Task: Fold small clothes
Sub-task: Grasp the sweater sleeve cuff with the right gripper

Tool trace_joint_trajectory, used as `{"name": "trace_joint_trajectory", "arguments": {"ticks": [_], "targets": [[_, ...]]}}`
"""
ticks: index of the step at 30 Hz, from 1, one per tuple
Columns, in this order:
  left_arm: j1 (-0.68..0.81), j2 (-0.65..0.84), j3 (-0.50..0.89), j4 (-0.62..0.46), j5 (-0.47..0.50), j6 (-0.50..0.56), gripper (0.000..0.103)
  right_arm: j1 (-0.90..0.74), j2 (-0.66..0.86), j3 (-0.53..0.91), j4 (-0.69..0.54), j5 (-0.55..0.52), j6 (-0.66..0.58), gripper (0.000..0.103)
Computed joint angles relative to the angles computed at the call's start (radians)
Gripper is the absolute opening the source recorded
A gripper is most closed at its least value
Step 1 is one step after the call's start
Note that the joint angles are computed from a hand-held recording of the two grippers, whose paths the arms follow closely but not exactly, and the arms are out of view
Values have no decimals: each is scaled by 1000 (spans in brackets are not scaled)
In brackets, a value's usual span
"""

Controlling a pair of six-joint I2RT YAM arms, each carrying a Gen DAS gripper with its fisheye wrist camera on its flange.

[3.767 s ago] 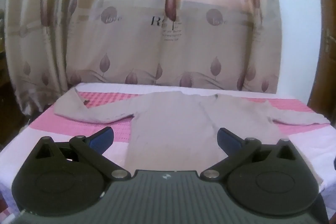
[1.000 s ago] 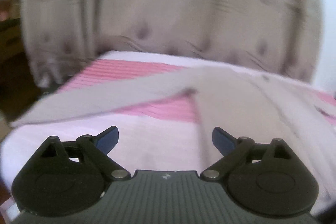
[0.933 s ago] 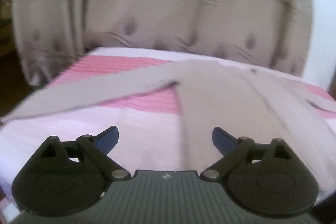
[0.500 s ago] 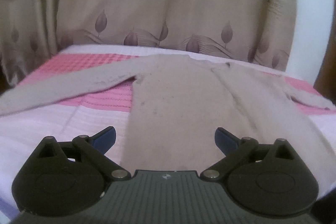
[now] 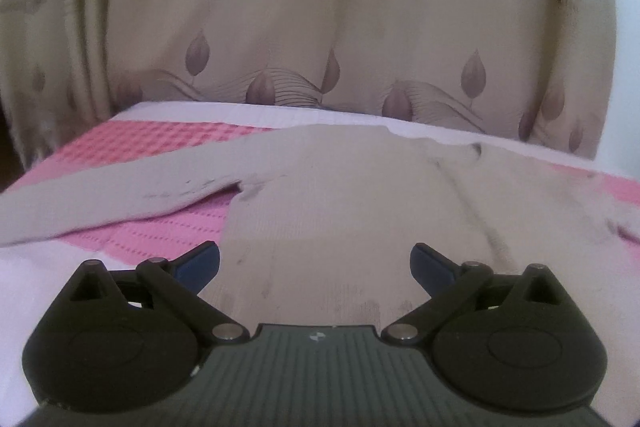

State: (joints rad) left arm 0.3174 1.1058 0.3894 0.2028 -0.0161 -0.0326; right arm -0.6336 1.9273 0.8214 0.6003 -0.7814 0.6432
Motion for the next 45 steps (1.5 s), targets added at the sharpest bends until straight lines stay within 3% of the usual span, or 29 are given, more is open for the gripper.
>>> {"name": "trace_joint_trajectory", "arguments": {"ticks": [4,8,15,24,26,28,29,36,45], "targets": [[6,66,22,14,49,3,101,3,152,247,-162,67,21,59],[55,100,48,-20,122,-13,102,18,239,400,-288,124,37,59],[137,132,58,-22,229,-93,102,15,374,522,-197,136,154,59],[131,125,68,-44,224,-84,103,56,411,597,-228,180,45,59],[129,125,68,-44,221,-81,103,67,409,626,-283,210,-8,46],[126,127,69,-45,216,-81,103,76,412,662,-365,257,-63,11],[125,128,70,-45,216,-83,103,73,416,675,-394,256,-60,7],[135,131,69,-35,235,-97,103,52,314,510,-165,150,105,7],[191,135,50,14,326,-156,103,170,61,370,-17,37,248,7]]}}
